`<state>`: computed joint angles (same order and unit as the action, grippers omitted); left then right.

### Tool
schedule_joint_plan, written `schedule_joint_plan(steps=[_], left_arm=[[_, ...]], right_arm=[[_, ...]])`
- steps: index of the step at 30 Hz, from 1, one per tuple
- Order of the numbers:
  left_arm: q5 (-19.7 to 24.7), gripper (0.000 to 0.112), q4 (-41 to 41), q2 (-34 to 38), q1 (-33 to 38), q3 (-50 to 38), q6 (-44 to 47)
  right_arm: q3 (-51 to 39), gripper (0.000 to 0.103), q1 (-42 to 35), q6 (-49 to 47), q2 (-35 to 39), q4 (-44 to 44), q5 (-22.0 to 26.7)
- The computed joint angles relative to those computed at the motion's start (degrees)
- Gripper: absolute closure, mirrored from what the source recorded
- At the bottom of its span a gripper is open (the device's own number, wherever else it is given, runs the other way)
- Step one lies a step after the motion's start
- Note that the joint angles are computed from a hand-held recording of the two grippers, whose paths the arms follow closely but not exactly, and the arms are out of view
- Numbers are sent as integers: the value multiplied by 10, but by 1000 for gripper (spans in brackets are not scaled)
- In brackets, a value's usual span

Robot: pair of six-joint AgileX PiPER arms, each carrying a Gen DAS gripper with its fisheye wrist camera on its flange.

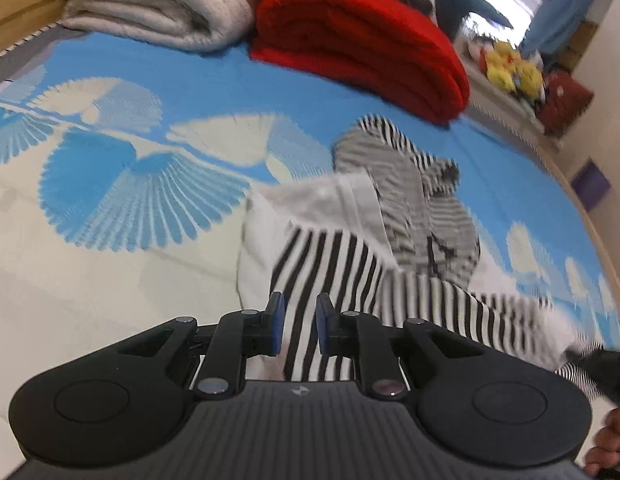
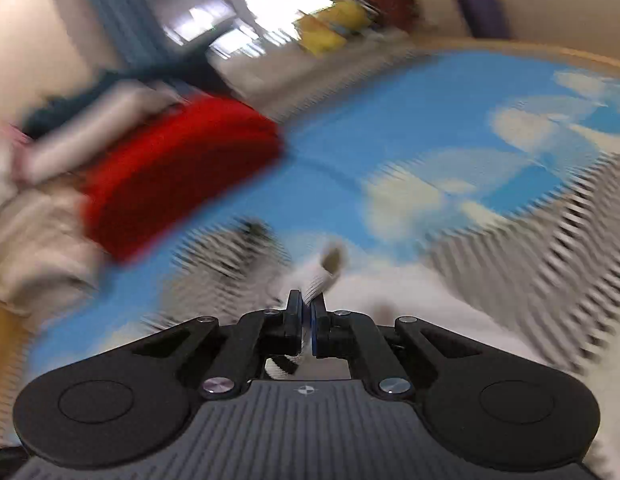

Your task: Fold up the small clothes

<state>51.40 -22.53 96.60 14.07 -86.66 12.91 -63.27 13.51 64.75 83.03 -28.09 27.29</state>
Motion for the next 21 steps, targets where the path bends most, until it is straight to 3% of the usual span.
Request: schedule_joint_plan(steps=[2, 4, 7, 9, 10, 12, 13, 15, 17, 19, 20, 21], left_arm=[[8, 96, 17, 3, -14, 5, 6], [22, 96, 14, 9, -21, 9, 24], [53, 96, -10, 24, -22, 15, 54], [61, 95, -13, 33, -22, 28, 59], [67, 92, 7, 41, -27, 32, 48], [69, 94, 62, 53, -41, 45, 32], [61, 93, 60, 48, -41, 53, 41], [67, 92, 63, 40, -44, 44, 32], [55, 89, 39, 25, -40, 50, 45], [59, 83, 28, 27, -41, 52, 49], [71, 82, 46, 39, -47, 50, 35], [75, 82, 65, 46, -54, 51, 23]], right_arm=[[-28, 99, -11, -16, 48, 16, 115], [-40, 98, -31, 16, 64, 33, 170], [-26, 97, -56, -38, 33, 56, 106], [-4, 97, -85, -141, 21, 162, 22], [4, 96, -96, -188, 22, 219, 7], [-9, 96, -120, -285, 46, 328, 45], [-33, 96, -135, -320, 68, 357, 98], [-46, 97, -151, -322, 95, 347, 148], [-43, 95, -158, -320, 85, 344, 140], [-38, 86, -157, -338, 68, 349, 119], [-40, 79, -157, -349, 70, 356, 117], [-47, 78, -163, -365, 76, 367, 133]])
